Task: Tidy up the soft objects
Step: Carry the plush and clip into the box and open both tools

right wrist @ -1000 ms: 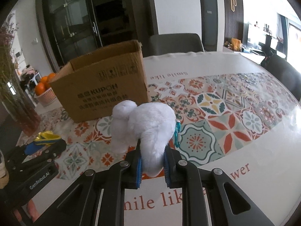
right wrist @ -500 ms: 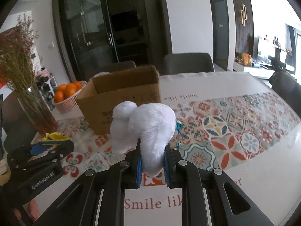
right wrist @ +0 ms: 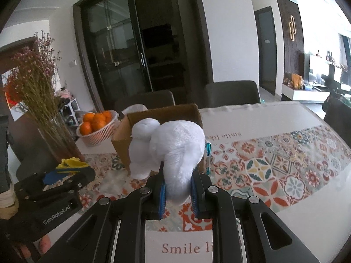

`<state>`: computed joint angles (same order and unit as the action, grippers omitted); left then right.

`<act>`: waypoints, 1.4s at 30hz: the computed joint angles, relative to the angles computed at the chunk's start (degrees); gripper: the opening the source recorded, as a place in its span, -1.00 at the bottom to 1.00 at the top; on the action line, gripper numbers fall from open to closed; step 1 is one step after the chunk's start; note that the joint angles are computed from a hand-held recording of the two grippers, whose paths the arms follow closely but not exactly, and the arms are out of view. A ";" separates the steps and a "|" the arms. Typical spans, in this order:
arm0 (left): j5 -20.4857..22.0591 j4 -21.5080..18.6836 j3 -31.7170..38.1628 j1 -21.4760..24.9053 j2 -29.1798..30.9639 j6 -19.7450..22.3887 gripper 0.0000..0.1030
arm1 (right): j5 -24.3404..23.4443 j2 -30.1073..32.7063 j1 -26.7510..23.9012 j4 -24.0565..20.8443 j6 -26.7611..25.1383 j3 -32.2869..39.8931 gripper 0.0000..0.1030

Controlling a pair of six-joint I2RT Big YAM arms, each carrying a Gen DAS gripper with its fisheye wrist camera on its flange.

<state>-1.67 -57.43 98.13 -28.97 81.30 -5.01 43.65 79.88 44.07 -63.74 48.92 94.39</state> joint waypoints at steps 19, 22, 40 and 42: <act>4.50 -3.68 14.70 1.79 8.79 1.63 0.14 | -7.25 3.76 -5.89 3.54 -6.26 8.26 -0.62; 4.87 -4.51 18.22 2.00 11.29 2.21 0.14 | -9.94 4.53 -7.48 3.93 -6.30 9.21 -0.62; 7.96 -18.19 49.78 3.29 32.97 3.67 0.14 | -22.42 15.40 -16.89 -1.44 -10.58 22.47 -0.62; 7.81 -21.09 55.54 3.31 36.70 4.17 0.14 | -24.88 17.19 -17.96 -2.77 -11.08 24.46 -0.62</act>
<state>6.13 -78.52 153.66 -25.66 118.00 -0.84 18.77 97.07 26.11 -66.51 37.83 118.85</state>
